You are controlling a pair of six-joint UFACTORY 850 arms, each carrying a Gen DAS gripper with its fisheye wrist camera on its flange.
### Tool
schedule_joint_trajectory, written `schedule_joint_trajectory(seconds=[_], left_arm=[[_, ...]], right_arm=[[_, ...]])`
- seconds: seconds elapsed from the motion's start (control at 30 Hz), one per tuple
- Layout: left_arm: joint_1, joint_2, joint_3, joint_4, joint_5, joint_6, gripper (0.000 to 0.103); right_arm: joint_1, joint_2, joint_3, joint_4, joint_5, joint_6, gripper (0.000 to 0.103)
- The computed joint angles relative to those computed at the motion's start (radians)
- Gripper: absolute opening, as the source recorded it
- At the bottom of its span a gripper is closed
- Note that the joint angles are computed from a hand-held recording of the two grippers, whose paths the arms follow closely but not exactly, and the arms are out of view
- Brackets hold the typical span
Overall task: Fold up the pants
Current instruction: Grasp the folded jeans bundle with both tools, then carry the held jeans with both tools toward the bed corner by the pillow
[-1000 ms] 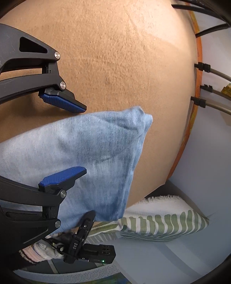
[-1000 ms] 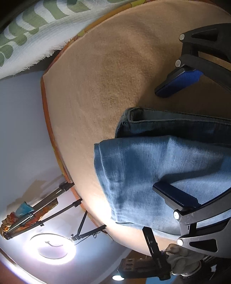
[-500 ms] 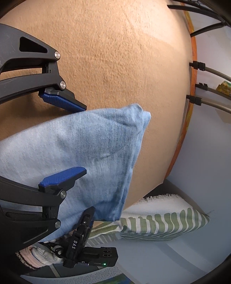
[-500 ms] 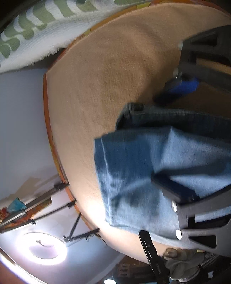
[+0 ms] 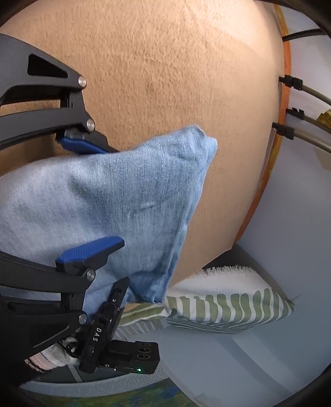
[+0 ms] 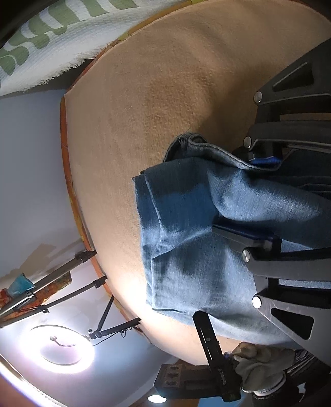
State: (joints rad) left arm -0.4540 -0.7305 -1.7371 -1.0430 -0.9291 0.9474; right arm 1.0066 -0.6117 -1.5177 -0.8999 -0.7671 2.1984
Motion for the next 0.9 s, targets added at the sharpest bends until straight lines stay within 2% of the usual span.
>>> schedule_joint_trajectory(seconds=[0.1,0.17,0.23,0.27,0.33,0.47,0.5,0.9], left_arm=[[-0.004,0.01,0.012,0.009,0.017,0.02,0.054],[-0.008,0.018,0.025,0.015,0.042,0.036,0.054],[-0.011,0.025,0.04,0.002,0.06,0.056,0.054],[-0.014,0.029,0.043,0.008,0.068,0.068,0.054],[-0.017,0.034,0.045,0.01,0.071,0.092,0.035],[-0.016,0.052,0.06,-0.013,0.069,0.139,0.024],[-0.015,0.057,0.064,-0.019,0.068,0.151,0.021],[-0.004,0.154,0.163,-0.138,0.095,0.31,0.015]], right_arm=[[0.003,0.004,0.009,-0.018,0.003,0.017,0.036],[0.002,0.005,0.016,-0.027,0.008,0.02,0.048],[-0.002,0.017,0.041,-0.05,0.036,0.071,0.05],[-0.002,0.02,0.047,-0.064,0.042,0.095,0.045],[-0.002,0.011,0.031,-0.051,0.036,0.081,0.039],[0.012,-0.008,-0.013,-0.027,-0.024,0.059,0.024],[0.016,-0.011,-0.022,-0.029,-0.037,0.062,0.023],[0.067,-0.043,-0.131,-0.052,-0.195,0.035,0.017]])
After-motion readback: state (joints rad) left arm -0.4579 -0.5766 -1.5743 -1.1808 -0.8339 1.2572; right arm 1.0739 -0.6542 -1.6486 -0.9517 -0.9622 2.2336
